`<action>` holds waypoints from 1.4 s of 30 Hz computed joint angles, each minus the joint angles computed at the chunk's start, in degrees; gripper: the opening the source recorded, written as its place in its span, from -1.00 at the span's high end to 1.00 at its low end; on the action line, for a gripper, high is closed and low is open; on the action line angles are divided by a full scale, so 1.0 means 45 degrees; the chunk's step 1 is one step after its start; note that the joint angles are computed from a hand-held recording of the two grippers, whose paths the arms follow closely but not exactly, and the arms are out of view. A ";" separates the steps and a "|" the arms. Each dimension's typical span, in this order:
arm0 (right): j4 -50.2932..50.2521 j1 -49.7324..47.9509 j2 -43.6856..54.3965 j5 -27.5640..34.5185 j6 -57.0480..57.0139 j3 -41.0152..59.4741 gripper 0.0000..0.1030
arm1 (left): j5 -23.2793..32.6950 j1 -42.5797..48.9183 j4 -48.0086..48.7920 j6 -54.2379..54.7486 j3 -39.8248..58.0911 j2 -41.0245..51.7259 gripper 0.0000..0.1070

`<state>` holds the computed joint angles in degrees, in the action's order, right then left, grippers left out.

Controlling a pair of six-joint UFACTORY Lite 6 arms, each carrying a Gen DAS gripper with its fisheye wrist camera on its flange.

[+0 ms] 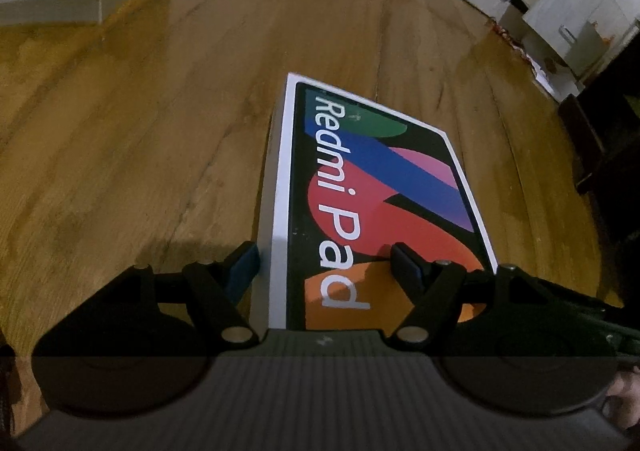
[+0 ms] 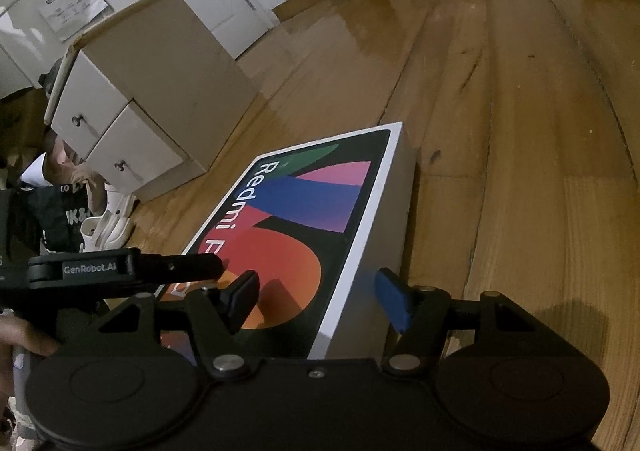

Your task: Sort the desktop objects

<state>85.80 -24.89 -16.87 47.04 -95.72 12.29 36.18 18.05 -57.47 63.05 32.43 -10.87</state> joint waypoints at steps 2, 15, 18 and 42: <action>-0.0870 0.0227 0.1100 -0.0134 0.1297 0.1177 -0.39 | 0.0553 0.0425 -0.0155 -0.0012 0.0901 0.1178 -0.34; 0.0248 0.1282 0.5100 -0.0742 0.1615 0.3891 -0.53 | -0.0240 -0.0053 -0.3553 0.3239 0.1637 0.3116 -0.34; 0.0844 0.0830 0.4503 -0.0305 0.0235 0.3270 -0.49 | -0.0833 -0.0359 -0.4702 0.4556 0.0705 0.2212 -0.34; 0.0910 0.1454 0.3000 -0.0611 0.0293 0.2628 -0.54 | -0.1527 -0.0822 -0.4681 0.3616 0.0353 0.1299 -0.36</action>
<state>89.90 -18.35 -3.37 44.30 -94.40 24.12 29.31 14.35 -78.54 79.32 34.02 -5.02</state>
